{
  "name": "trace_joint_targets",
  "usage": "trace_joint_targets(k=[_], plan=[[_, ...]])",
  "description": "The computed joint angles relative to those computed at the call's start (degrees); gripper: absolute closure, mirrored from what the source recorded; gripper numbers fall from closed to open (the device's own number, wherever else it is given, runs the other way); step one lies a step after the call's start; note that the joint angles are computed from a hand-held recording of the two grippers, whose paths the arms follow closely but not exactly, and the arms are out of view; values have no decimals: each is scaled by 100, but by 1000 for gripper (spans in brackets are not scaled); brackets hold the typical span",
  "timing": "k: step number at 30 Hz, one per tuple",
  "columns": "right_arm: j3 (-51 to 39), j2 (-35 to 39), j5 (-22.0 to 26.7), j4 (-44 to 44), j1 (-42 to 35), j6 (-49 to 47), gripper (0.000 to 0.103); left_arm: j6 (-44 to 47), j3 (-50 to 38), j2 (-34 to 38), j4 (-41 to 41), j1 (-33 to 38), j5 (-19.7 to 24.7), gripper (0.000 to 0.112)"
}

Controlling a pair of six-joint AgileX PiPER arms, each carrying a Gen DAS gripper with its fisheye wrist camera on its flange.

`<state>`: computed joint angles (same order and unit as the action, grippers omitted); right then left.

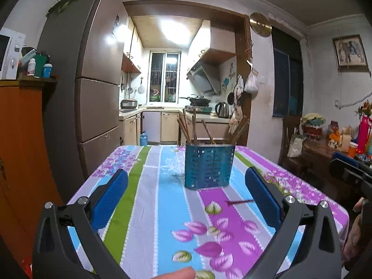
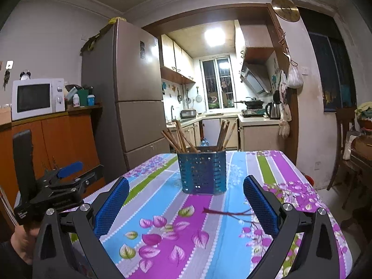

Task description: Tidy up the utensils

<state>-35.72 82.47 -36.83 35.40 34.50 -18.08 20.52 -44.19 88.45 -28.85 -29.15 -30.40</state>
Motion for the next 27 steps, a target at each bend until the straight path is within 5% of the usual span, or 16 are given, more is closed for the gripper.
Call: trace_joint_targets(k=[19, 27], plan=[[827, -518, -1811, 3163, 2561, -1497, 5, 476, 1781, -1249, -1100, -1031, -791, 15], [1107, -352, -3072, 4105, 3858, -1722, 5, 800, 2589, -1487, -1914, -2230, -2406, 15]])
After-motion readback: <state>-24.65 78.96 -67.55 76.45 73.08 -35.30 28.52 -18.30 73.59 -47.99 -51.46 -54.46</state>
